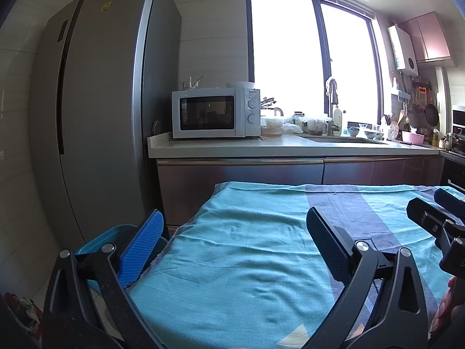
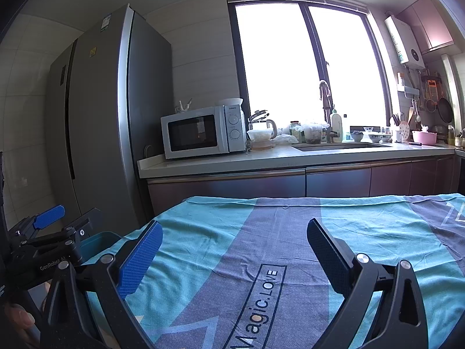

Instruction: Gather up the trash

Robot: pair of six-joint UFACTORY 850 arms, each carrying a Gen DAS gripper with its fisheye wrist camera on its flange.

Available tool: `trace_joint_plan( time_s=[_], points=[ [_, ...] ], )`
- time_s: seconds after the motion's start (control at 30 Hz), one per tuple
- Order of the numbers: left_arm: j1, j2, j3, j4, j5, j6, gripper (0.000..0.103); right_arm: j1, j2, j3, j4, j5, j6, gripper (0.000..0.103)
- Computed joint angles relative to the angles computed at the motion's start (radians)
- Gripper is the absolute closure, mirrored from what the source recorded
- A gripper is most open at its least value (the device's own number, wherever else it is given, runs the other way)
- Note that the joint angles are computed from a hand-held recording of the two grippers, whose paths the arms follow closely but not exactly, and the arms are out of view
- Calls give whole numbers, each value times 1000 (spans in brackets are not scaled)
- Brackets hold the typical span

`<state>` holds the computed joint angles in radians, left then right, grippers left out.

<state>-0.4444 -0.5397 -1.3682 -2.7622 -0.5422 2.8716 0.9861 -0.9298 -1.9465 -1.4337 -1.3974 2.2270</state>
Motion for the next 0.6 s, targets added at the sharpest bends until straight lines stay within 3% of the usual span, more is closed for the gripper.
trace_joint_plan(
  time_s=[0.6],
  points=[
    [0, 3, 3, -5, 1, 5, 6, 3, -2, -4, 4, -8, 7, 7]
  ],
)
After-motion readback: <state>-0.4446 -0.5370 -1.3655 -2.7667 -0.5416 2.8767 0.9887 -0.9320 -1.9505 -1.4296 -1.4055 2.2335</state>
